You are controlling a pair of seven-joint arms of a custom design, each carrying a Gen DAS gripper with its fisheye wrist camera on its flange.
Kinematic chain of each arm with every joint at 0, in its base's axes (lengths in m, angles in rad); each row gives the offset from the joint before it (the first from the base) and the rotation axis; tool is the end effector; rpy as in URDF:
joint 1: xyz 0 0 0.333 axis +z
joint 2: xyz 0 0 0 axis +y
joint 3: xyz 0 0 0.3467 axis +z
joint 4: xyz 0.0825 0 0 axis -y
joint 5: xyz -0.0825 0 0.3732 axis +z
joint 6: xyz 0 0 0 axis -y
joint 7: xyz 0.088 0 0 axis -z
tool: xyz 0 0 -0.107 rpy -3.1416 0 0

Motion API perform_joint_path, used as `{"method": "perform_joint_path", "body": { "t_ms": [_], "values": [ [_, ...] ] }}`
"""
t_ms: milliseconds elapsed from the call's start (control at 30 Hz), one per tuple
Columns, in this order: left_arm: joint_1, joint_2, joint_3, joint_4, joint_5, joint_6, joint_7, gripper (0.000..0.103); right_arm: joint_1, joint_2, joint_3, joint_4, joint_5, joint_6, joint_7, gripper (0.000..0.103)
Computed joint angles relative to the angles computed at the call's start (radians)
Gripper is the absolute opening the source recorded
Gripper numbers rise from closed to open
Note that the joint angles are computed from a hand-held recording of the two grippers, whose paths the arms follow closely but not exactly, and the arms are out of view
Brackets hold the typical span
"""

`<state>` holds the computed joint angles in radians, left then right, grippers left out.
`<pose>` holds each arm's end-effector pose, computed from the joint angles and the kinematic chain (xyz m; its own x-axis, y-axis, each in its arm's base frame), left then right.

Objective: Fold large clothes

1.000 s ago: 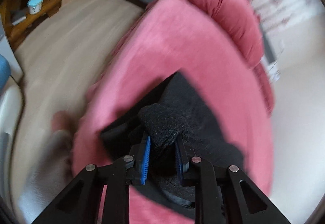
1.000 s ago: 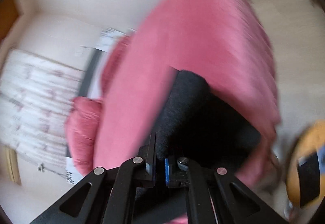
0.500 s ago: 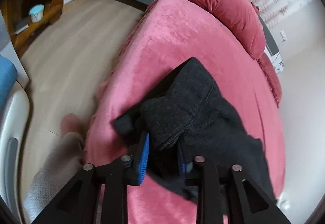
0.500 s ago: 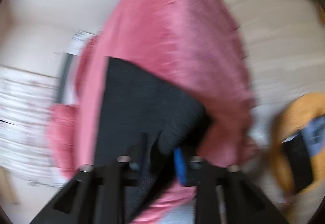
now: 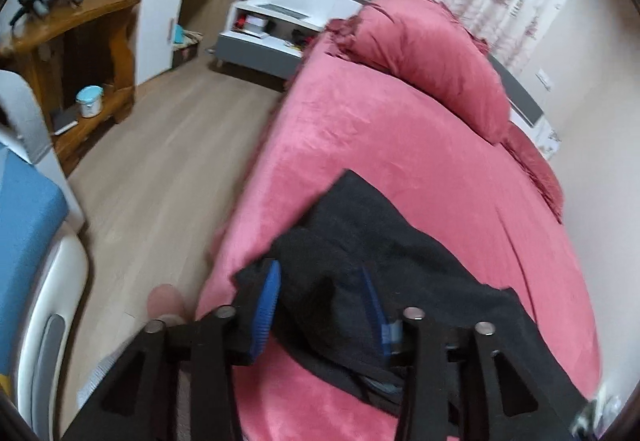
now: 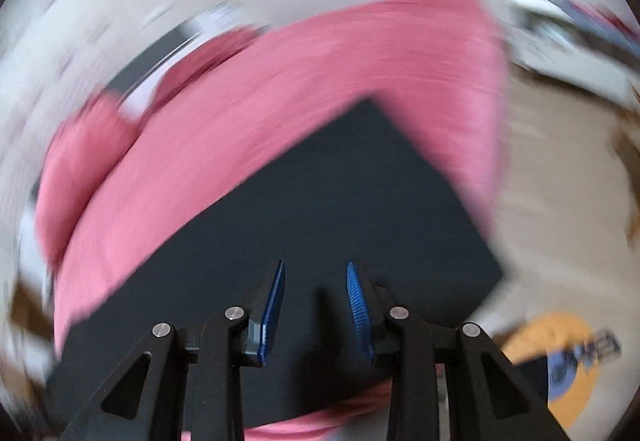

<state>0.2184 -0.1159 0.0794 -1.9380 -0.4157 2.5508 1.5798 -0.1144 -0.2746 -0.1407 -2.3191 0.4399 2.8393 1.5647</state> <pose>0.5335 0.1722 0.6514 0.3577 -0.8466 0.3941 -0.6001 -0.5317 -0.5976 0.4685 -0.1519 0.5734 -0.4060 -0.8173 -0.4088 -0.5362 0.5753 -0.6177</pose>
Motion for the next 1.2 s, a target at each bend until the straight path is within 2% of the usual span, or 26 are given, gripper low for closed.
{"method": "perform_joint_path", "body": {
  "t_ms": [67,133,233,333,433,600,667,733,767,800,833,867,933,1033,1067,1133,1200],
  "values": [
    [-0.009,-0.007,0.008,-0.009,-0.056,-0.026,0.044,0.051,0.122,0.029,-0.037,0.045,0.110,-0.046,-0.177,0.033],
    [-0.010,-0.003,0.010,-0.015,-0.079,-0.056,0.051,0.051,0.223,0.062,-0.061,0.103,0.285,-0.150,-0.364,0.034],
    [0.000,0.009,0.005,-0.024,-0.076,-0.062,0.009,0.051,0.286,0.108,-0.031,0.176,0.435,-0.306,-0.527,0.037],
    [0.014,0.024,0.003,-0.036,-0.098,-0.028,-0.053,0.057,0.314,0.154,0.045,0.243,0.433,-0.408,-0.620,0.042],
    [0.021,0.041,0.003,-0.038,-0.155,-0.014,-0.082,0.062,0.330,0.205,0.125,0.297,0.366,-0.408,-0.645,0.050],
    [0.037,0.085,-0.005,-0.003,-0.247,-0.025,-0.055,0.065,0.379,0.309,0.204,0.426,0.311,-0.447,-0.654,0.050],
    [0.047,0.109,-0.011,0.028,-0.267,-0.063,-0.045,0.066,0.401,0.322,0.227,0.435,0.255,-0.436,-0.647,0.050],
    [0.060,0.133,-0.021,0.063,-0.265,-0.102,-0.047,0.062,0.433,0.327,0.242,0.406,0.119,-0.343,-0.601,0.050],
    [0.066,0.143,-0.027,0.082,-0.246,-0.122,-0.051,0.051,0.445,0.335,0.245,0.398,0.048,-0.299,-0.572,0.047],
    [0.072,0.148,-0.032,0.096,-0.247,-0.138,-0.035,0.042,0.452,0.343,0.248,0.398,0.019,-0.275,-0.564,0.025],
    [0.076,0.150,-0.038,0.110,-0.230,-0.150,-0.021,0.035,0.450,0.344,0.252,0.398,0.045,-0.261,-0.597,0.014],
    [0.078,0.143,-0.043,0.111,-0.226,-0.143,0.005,0.026,0.441,0.347,0.253,0.414,0.102,-0.284,-0.634,0.010],
    [0.080,0.115,-0.049,0.110,-0.265,-0.123,0.104,0.024,0.420,0.339,0.250,0.433,0.236,-0.331,-0.687,0.008],
    [0.075,0.058,-0.028,0.091,-0.400,-0.130,0.234,0.023,0.392,0.299,0.234,0.436,0.415,-0.416,-0.771,0.007],
    [0.071,0.050,-0.021,0.085,-0.401,-0.133,0.247,0.023,0.386,0.285,0.226,0.428,0.469,-0.448,-0.811,0.007],
    [0.066,0.045,-0.014,0.063,-0.339,-0.136,0.240,0.023,0.377,0.268,0.210,0.413,0.531,-0.523,-0.891,0.008],
    [0.070,0.077,-0.020,0.060,-0.156,-0.172,0.120,0.024,0.385,0.273,0.213,0.389,0.487,-0.532,-0.892,0.015]
  ]
}}
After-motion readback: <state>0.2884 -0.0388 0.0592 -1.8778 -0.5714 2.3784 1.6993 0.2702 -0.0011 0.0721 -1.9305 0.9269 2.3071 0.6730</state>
